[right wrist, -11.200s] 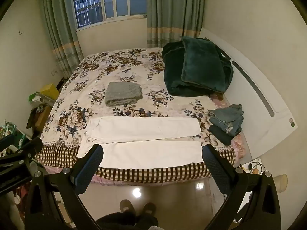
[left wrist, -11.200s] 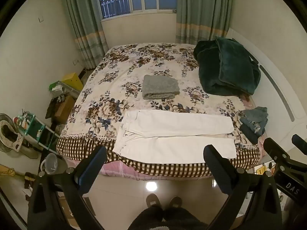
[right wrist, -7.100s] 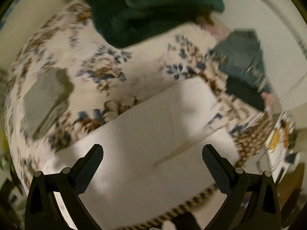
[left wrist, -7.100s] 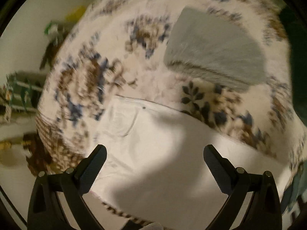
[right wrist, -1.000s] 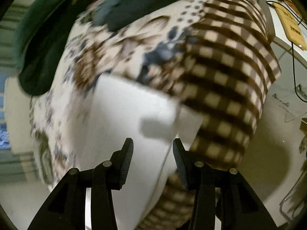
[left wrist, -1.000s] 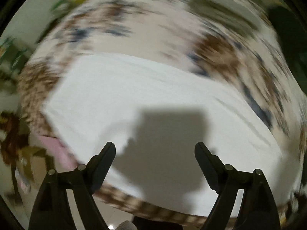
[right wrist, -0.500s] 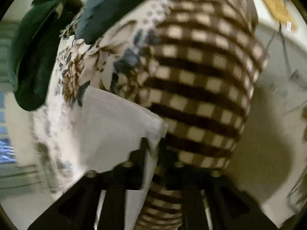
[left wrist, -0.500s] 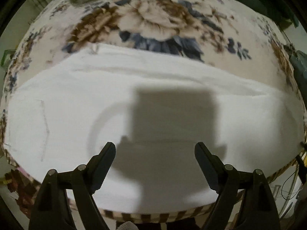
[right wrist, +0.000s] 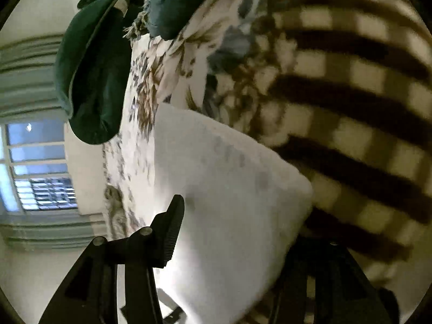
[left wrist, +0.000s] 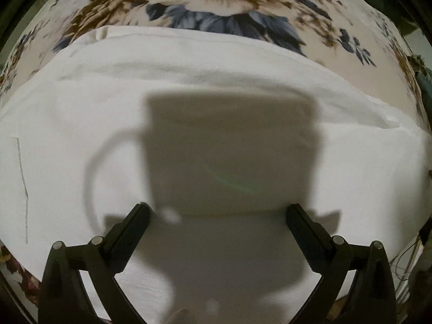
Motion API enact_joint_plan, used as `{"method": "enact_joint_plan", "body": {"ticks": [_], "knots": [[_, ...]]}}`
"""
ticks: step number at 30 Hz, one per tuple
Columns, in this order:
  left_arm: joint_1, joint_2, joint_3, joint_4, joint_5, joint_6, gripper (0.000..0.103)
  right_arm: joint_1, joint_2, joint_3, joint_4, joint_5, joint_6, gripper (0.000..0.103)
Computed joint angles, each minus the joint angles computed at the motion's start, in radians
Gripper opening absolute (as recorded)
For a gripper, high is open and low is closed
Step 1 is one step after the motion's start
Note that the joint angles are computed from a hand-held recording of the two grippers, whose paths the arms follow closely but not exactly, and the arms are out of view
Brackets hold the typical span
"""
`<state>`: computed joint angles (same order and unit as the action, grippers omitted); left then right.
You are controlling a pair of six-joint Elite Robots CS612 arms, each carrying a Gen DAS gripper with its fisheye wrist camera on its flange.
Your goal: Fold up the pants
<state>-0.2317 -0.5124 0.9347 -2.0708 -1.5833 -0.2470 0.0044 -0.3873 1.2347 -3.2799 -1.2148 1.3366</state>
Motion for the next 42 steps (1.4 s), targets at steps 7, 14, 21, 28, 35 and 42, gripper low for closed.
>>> {"method": "enact_joint_plan", "body": {"ticks": [7, 14, 21, 28, 35, 42], "knots": [[-0.016, 0.016, -0.076, -0.082, 0.046, -0.011, 0.103, 0.004, -0.015, 0.025, -0.073, -0.073, 0.070, 0.009], [-0.013, 0.249, -0.495, 0.150, 0.164, -0.047, 0.103, 0.000, -0.017, 0.025, -0.012, -0.057, 0.034, 0.009], [0.000, 0.248, -0.529, 0.122, 0.163, -0.030, 0.103, 0.000, -0.006, -0.008, 0.060, -0.029, -0.039, 0.019], [0.015, -0.009, -0.079, -0.137, 0.128, -0.078, 0.103, 0.022, -0.058, -0.004, 0.105, -0.104, -0.127, 0.008], [0.059, -0.170, 0.183, -0.261, 0.073, -0.228, 0.103, 0.086, -0.139, -0.076, 0.213, -0.152, -0.337, 0.008], [0.133, -0.217, 0.280, -0.345, 0.060, -0.261, 0.103, 0.208, -0.071, -0.339, 0.436, -0.171, -0.565, 0.008]]}}
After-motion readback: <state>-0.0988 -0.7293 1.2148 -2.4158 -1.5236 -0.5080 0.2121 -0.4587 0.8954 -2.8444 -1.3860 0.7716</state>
